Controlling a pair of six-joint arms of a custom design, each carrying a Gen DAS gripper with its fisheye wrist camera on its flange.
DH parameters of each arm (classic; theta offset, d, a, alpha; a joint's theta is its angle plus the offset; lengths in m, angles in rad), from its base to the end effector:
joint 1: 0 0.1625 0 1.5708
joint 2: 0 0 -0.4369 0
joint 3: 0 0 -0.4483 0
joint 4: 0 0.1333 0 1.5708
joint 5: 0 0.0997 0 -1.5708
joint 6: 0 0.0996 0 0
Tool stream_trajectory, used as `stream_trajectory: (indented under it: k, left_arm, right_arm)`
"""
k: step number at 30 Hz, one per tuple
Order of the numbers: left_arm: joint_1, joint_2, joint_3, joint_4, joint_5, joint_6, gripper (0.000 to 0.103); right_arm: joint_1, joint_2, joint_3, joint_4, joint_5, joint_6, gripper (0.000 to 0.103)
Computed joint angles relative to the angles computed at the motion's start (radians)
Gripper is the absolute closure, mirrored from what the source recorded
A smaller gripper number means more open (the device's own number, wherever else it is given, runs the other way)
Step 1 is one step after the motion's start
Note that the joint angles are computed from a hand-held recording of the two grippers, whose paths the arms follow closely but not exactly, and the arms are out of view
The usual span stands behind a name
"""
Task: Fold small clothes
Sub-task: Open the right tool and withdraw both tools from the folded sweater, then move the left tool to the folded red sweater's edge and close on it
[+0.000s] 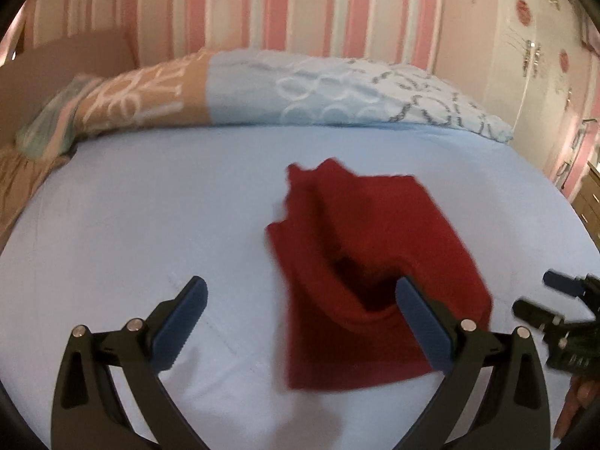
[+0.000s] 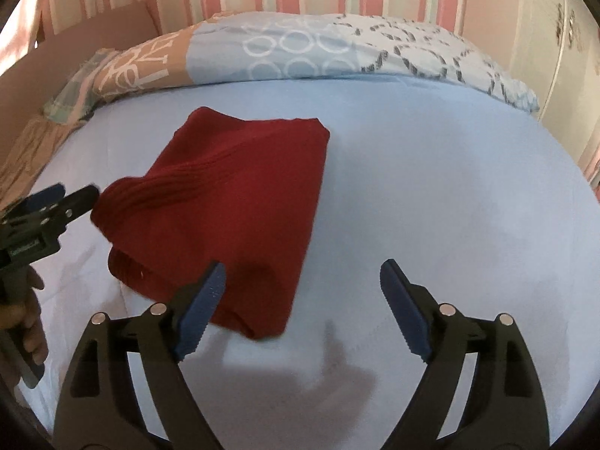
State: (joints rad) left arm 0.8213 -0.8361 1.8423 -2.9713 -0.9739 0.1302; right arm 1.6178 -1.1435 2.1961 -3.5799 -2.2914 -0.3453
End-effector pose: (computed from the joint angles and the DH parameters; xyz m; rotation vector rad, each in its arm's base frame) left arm -0.3087 -0.6095 0.0702 0.9609 2.4164 -0.7371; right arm 0.0920 -0.5180 0.2090 0.0071 -2.1682 0.9717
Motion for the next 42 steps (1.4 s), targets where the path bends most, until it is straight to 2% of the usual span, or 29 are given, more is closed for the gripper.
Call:
stream_trajectory:
  k: [2,8,15,16,18,19,20,22,27,30,32,34,36,37,38,40,42]
  left_arm:
    - [0.000,0.018,-0.026,0.029,-0.043,-0.008,0.002]
    - [-0.009,0.007,-0.033,0.074,-0.147,0.003,0.002]
    - [-0.004,0.055,-0.052,0.146,-0.140,0.062,0.002]
    - [0.000,0.056,-0.050,0.143,-0.144,0.058,0.006]
    - [0.004,0.059,-0.050,0.153,-0.134,0.050,0.031]
    - [0.004,0.062,-0.054,0.163,-0.115,0.043,0.055]
    - [0.008,0.063,-0.060,0.180,-0.110,0.032,0.071]
    - [0.018,0.056,-0.063,0.197,-0.127,0.016,0.079]
    - [0.003,0.023,-0.010,0.112,-0.074,0.037,0.082]
    - [0.036,0.013,0.013,0.100,-0.014,-0.003,0.082]
    - [0.102,0.017,-0.001,0.161,-0.046,-0.085,0.078]
    - [0.121,0.014,0.023,0.103,-0.064,-0.061,0.075]
    - [0.107,0.015,0.045,0.050,-0.048,0.000,0.067]
    - [0.099,0.018,0.051,0.043,-0.038,0.019,0.056]
    - [0.088,0.019,0.057,0.038,-0.014,0.035,0.054]
    - [0.062,0.018,0.073,0.011,0.074,0.045,0.011]
    - [0.053,-0.003,0.093,-0.034,0.075,0.066,0.010]
  right_arm:
    - [-0.022,-0.012,0.024,-0.030,0.041,0.009,0.017]
    - [-0.059,-0.044,0.040,0.010,0.097,0.057,0.017]
    - [-0.077,-0.089,0.056,0.029,0.151,0.077,0.015]
    - [-0.080,-0.094,0.059,0.027,0.156,0.077,0.015]
    - [-0.089,-0.105,0.062,0.032,0.167,0.087,0.015]
    - [-0.094,-0.109,0.064,0.034,0.172,0.093,0.015]
    - [-0.096,-0.110,0.066,0.032,0.174,0.095,0.015]
    - [-0.100,-0.108,0.065,0.039,0.178,0.098,0.015]
    - [-0.097,-0.092,0.056,0.045,0.176,0.087,0.015]
    - [-0.092,-0.069,0.047,0.042,0.168,0.069,0.015]
    - [-0.091,-0.050,0.034,0.048,0.155,0.062,0.015]
    - [-0.094,-0.031,0.023,0.058,0.145,0.058,0.015]
    - [-0.095,-0.015,0.014,0.062,0.139,0.054,0.015]
    - [-0.094,-0.010,0.011,0.060,0.136,0.051,0.015]
    - [-0.092,-0.005,0.009,0.059,0.132,0.049,0.015]
    - [-0.093,-0.002,0.007,0.061,0.136,0.047,0.015]
    - [-0.091,0.000,0.008,0.053,0.131,0.040,0.015]
